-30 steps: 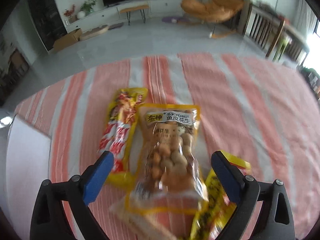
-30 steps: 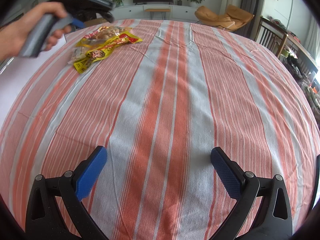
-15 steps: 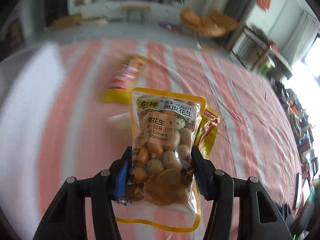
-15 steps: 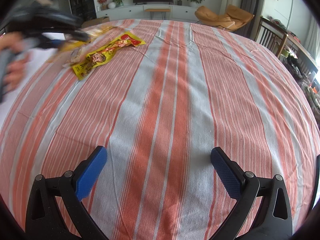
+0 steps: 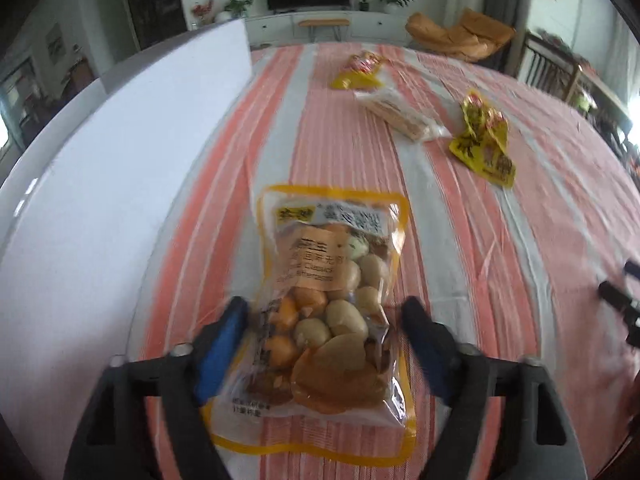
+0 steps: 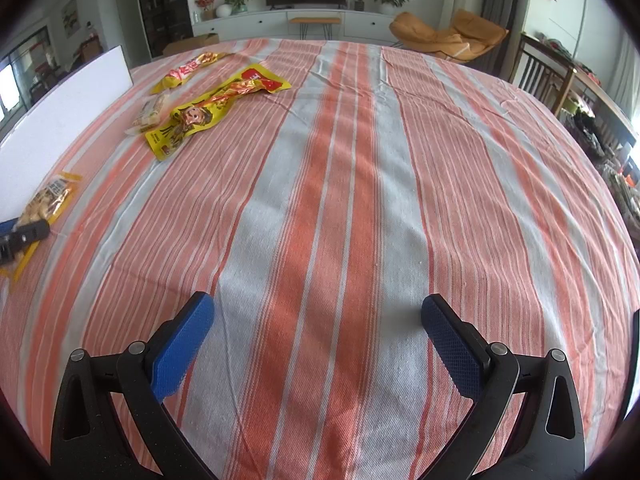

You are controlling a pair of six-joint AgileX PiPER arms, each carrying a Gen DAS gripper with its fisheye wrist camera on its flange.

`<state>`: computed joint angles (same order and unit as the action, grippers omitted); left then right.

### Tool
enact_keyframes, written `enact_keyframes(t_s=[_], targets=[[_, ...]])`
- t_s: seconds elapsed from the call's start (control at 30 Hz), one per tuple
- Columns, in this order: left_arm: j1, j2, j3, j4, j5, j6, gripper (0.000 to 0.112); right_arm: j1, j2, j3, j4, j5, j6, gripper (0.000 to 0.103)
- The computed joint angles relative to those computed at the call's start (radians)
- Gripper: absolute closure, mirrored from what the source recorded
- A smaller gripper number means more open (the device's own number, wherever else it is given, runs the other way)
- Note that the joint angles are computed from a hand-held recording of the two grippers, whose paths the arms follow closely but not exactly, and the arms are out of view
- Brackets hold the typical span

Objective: Organize snacks

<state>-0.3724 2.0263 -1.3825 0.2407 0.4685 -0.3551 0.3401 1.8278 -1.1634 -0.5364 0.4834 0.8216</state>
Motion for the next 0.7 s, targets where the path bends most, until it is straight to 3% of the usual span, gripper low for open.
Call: enact_keyframes(t_s=[0.13, 0.23, 0.3, 0.7], targets=[[0.026, -0.013, 0.058, 0.017, -0.084, -0.009, 0.009, -0.001, 0.0, 0.0, 0.0, 0.0, -0.001, 0.0], [0.019, 0.017, 0.086, 0.032, -0.149, -0.069, 0.009, -0.001, 0.0, 0.0, -0.001, -0.001, 0.0, 0.0], [-0.003, 0.029, 0.085, 0.142, -0.157, -0.188, 0.009, -0.001, 0.0, 0.0, 0.0, -0.001, 0.0, 0.0], [-0.009, 0.031, 0.09, 0.17, -0.164, -0.224, 0.009, -0.001, 0.0, 0.0, 0.001, 0.0, -0.001, 0.0]])
